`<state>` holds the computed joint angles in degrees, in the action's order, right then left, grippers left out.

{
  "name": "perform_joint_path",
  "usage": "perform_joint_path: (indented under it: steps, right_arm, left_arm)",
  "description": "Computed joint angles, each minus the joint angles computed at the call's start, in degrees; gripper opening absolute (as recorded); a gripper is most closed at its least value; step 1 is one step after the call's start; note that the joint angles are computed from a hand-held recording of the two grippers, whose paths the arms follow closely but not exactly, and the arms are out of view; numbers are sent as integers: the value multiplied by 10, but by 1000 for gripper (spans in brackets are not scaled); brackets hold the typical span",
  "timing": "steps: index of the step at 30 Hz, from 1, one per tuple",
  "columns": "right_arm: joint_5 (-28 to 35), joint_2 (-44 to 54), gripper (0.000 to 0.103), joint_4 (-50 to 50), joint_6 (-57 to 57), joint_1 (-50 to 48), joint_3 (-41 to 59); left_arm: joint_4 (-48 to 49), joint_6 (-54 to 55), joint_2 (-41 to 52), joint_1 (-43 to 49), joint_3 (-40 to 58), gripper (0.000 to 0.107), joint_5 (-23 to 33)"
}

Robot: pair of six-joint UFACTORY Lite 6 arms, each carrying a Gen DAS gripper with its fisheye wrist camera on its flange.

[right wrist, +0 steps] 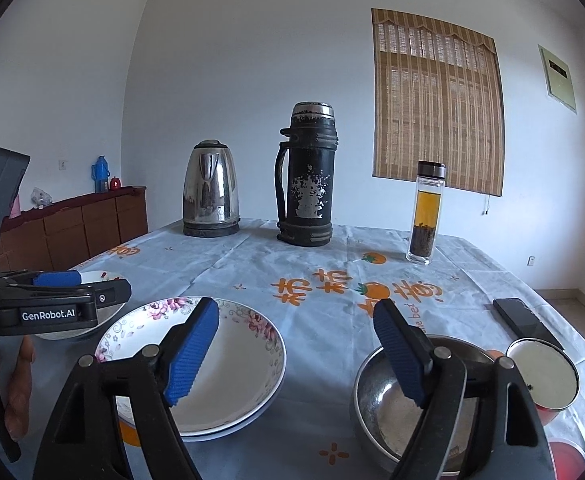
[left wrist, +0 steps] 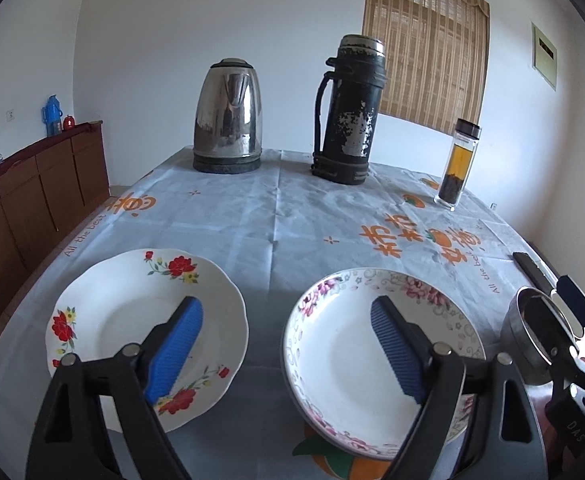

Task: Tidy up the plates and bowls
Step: 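Move the left gripper to the rim of the red-flower white plate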

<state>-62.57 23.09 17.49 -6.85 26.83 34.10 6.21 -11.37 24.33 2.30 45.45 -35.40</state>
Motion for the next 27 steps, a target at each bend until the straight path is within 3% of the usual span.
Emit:
perform_joint_path:
  steps: [6,11,15,20,22,24,27]
  right_arm:
    - [-4,-10,81,-2,25,6,-12]
    - [26,-26,81,11,5,45,5]
    - [73,-17,81,53,-63,92,57]
    - [210,9,81,34,-88,111,141]
    - [281,26,81,-18,-51,112,183]
    - [352,51,81,-97,19,113,234]
    - [404,90,81,-173,103,127,305]
  left_arm:
    - [47,-14,-26,38,-10,88,23]
    - [103,-26,-60,111,-12,90,31]
    - [112,-8,-30,165,29,91,42]
    - [113,8,50,222,95,91,43]
    - [112,3,82,236,118,91,41]
    - [133,-18,113,241,158,91,86]
    - [123,-8,124,240,167,91,97]
